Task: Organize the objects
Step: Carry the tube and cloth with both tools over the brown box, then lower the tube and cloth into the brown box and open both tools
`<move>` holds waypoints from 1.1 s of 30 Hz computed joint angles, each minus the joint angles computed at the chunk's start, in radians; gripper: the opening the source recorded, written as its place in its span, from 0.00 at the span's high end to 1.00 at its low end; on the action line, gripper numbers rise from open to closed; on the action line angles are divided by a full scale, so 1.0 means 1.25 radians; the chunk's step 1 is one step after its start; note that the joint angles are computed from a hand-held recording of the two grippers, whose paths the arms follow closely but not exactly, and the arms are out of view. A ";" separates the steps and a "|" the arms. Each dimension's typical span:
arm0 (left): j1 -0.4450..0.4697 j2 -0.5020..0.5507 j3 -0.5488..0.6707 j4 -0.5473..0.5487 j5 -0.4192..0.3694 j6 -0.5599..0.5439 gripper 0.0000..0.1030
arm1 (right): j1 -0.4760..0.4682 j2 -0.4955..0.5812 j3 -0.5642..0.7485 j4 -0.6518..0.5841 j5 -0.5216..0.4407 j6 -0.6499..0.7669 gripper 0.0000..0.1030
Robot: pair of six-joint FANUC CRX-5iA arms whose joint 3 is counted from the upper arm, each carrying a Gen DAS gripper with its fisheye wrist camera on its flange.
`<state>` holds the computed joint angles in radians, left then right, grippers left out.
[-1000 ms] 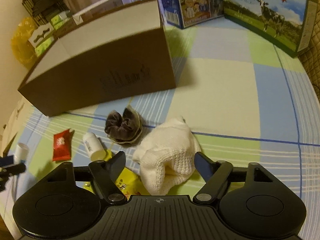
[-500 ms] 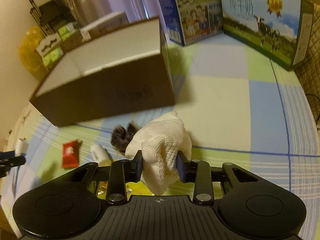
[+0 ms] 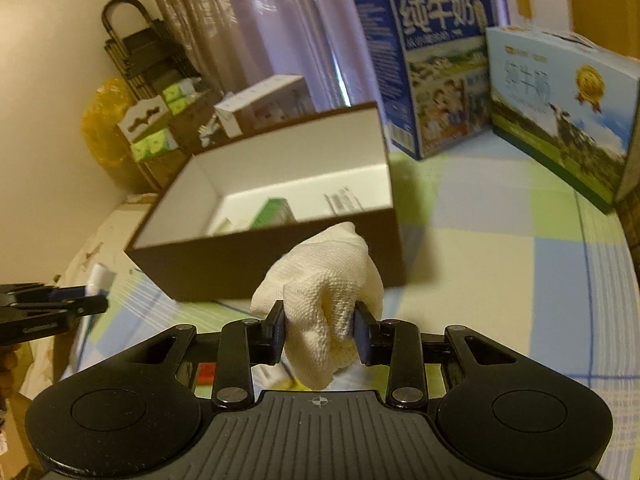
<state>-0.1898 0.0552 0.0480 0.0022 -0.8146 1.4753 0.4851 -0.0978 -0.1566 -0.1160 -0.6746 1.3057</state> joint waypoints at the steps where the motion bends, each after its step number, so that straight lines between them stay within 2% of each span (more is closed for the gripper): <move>1: -0.001 0.009 0.014 -0.003 -0.001 0.003 0.71 | -0.002 0.007 0.014 -0.010 -0.003 0.011 0.69; 7: -0.011 0.071 0.109 -0.010 -0.004 -0.006 0.71 | -0.010 0.066 0.099 -0.044 -0.009 0.059 0.69; 19: -0.030 0.268 0.376 -0.010 -0.072 -0.024 0.71 | -0.021 0.235 0.311 -0.078 -0.040 0.120 0.69; 26: -0.037 0.423 0.592 -0.015 -0.166 -0.031 0.71 | -0.032 0.336 0.421 -0.080 -0.077 0.125 0.69; 33: -0.041 0.590 0.834 -0.014 -0.288 -0.037 0.71 | -0.039 0.421 0.508 -0.068 -0.116 0.110 0.69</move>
<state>-0.2411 0.7932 1.0906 -0.0151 -1.1748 1.4288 0.4363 0.4288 0.4789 -0.2008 -0.8199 1.4431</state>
